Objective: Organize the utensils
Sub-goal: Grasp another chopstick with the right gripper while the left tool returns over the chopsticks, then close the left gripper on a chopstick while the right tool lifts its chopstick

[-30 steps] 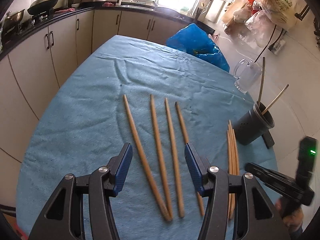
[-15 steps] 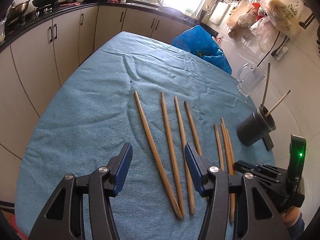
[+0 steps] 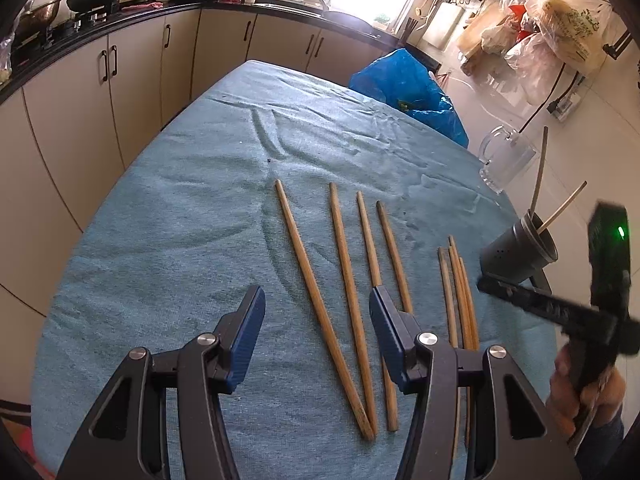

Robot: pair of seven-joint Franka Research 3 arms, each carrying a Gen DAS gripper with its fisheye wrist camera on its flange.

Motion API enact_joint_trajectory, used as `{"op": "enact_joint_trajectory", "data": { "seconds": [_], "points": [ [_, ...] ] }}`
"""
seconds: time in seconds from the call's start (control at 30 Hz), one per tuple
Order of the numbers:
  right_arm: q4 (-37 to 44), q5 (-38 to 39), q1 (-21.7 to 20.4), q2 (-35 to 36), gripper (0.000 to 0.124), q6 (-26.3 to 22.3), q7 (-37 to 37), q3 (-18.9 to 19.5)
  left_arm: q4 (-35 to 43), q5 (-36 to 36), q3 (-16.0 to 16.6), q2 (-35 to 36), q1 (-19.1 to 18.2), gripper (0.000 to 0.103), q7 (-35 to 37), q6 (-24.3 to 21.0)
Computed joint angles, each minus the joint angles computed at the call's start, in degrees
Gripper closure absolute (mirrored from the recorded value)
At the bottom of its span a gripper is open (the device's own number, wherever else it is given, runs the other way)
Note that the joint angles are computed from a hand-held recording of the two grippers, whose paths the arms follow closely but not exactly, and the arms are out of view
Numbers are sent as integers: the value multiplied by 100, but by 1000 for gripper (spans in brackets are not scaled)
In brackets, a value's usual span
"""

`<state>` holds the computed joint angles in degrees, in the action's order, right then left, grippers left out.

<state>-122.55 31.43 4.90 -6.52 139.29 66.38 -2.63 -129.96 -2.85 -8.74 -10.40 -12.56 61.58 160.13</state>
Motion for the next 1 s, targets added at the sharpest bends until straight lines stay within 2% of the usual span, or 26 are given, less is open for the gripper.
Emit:
{"op": "enact_joint_trajectory", "data": {
  "seconds": [0.3,0.37,0.57,0.63,0.73,0.83,1.0],
  "points": [
    [958,-999,36,984,114,-268,1107,124,-122,-167,94,-84,20,50,185,-17],
    [1057,-1176,54,1116,107,-250,1279,134,-148,-215,123,-101,30,50,216,-18],
    [1003,-1727,181,1079,106,-123,1401,200,-60,-186,125,-43,127,50,111,-183],
    [844,-1822,229,958,114,-42,1292,233,10,-199,130,-2,165,50,55,-311],
    [597,-1351,229,730,115,-59,813,255,129,-303,151,76,190,50,83,-485],
    [179,-678,220,292,115,166,294,214,388,-413,143,267,213,50,192,-695],
    [-356,94,284,-478,116,512,-306,56,1274,-616,72,989,349,50,263,-1172]
  ]
}}
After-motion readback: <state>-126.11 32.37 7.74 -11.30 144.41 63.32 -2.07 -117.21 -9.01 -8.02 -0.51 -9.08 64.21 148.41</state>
